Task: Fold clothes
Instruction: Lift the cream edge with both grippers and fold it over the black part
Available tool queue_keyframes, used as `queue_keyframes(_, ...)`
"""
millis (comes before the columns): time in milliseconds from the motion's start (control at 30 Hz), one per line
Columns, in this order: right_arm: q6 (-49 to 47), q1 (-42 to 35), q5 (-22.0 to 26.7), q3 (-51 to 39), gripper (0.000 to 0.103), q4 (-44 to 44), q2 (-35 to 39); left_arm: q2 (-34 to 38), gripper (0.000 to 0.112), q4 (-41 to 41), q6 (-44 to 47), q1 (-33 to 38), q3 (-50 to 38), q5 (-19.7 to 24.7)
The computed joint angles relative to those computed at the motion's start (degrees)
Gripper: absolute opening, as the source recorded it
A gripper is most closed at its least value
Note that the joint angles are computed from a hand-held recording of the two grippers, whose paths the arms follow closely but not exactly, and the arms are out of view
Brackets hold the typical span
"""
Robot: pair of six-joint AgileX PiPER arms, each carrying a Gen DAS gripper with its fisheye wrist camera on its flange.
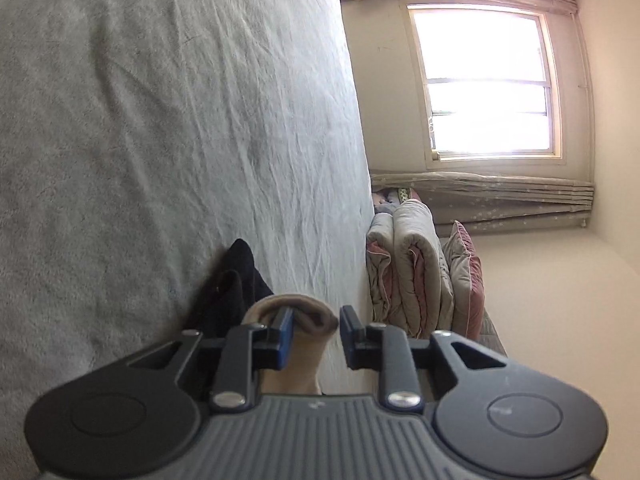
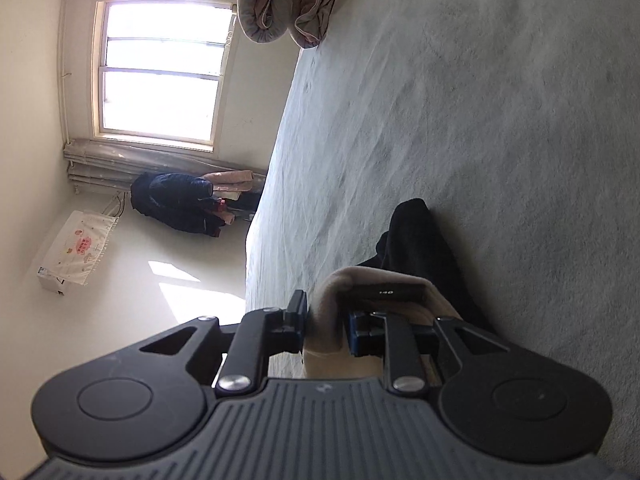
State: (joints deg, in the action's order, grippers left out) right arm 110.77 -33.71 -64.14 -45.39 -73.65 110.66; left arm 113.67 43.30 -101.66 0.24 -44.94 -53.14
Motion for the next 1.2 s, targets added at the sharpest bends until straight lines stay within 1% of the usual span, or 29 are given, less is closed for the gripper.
queue_keyframes(67, 0.5, -0.4, 0.2, -0.2, 0.031, -1.3, -0.9, -1.4, 0.043, 0.0, 1.8, -0.3, -0.5, 2.9)
queue_keyframes(100, 0.7, -0.6, 0.3, -0.3, 0.032, -1.9, -1.3, -2.4, 0.045, 0.5, 2.9, -0.6, -0.8, 5.0)
queue_keyframes(133, 1.0, -0.9, 0.4, -0.4, 0.036, -2.5, -1.8, -3.6, 0.048, 1.3, 4.4, -1.2, -1.4, 8.0)
queue_keyframes(200, -1.0, -0.6, 2.4, 0.6, 0.043, -1.2, -3.4, -5.9, 0.052, 3.5, 7.7, -2.5, -3.2, 14.8)
queue_keyframes(233, -1.9, -0.7, 2.9, 0.9, 0.051, -0.4, -3.9, -7.0, 0.053, 4.9, 9.2, -3.2, -4.2, 18.1)
queue_keyframes(267, -2.7, -0.8, 3.5, 1.3, 0.053, 0.5, -4.4, -8.0, 0.054, 6.4, 10.5, -3.9, -5.2, 21.5)
queue_keyframes(333, -2.9, -1.3, 4.5, 1.7, 0.053, 0.9, -5.1, -8.6, 0.055, 10.0, 10.5, -4.7, -7.5, 26.3)
queue_keyframes(367, -3.0, -1.6, 4.8, 2.0, 0.053, 0.9, -5.5, -8.7, 0.055, 12.2, 9.8, -5.0, -8.7, 28.4)
queue_keyframes(433, -3.3, -2.1, 5.4, 2.8, 0.053, 1.0, -6.2, -9.1, 0.055, 17.5, 6.7, -4.9, -10.1, 31.1)
queue_keyframes(467, -3.7, -2.0, 6.1, 3.5, 0.053, 1.0, -7.1, -9.4, 0.055, 18.4, 6.6, -5.1, -10.3, 31.9)
queue_keyframes(567, -5.3, -1.0, 9.1, 5.1, 0.053, 1.3, -10.0, -10.7, 0.06, 13.0, 14.1, -5.3, -8.0, 31.3)
queue_keyframes(633, -6.8, -0.3, 10.8, 6.4, 0.053, 1.6, -12.2, -10.5, 0.059, 10.4, 17.9, -5.8, -7.6, 31.5)
queue_keyframes(733, -11.1, 2.9, 16.5, 7.0, 0.053, 3.5, -15.2, -10.5, 0.058, 8.0, 22.9, -6.0, -7.0, 32.1)
queue_keyframes(800, -14.9, 5.1, 20.2, 7.3, 0.053, 5.4, -16.6, -10.3, 0.057, 8.5, 23.3, -5.5, -7.1, 32.4)
queue_keyframes(867, -18.0, 6.9, 22.4, 7.1, 0.053, 7.3, -16.4, -10.1, 0.057, 8.7, 24.4, -4.5, -6.7, 30.9)
queue_keyframes(967, -20.2, 8.9, 24.3, 6.2, 0.053, 9.0, -15.1, -9.5, 0.051, 8.7, 26.5, -3.9, -7.0, 30.6)
queue_keyframes(1033, -22.1, 10.1, 26.1, 5.5, 0.053, 10.2, -14.4, -8.9, 0.05, 8.6, 27.3, -3.6, -7.0, 29.6)
queue_keyframes(1133, -27.7, 12.7, 30.4, 4.7, 0.053, 13.2, -14.2, -7.6, 0.05, 8.3, 28.3, -4.4, -8.2, 29.6)
queue_keyframes(1200, -34.5, 14.9, 33.7, 5.0, 0.053, 17.4, -14.5, -6.2, 0.05, 5.6, 32.3, -5.7, -9.3, 30.8)
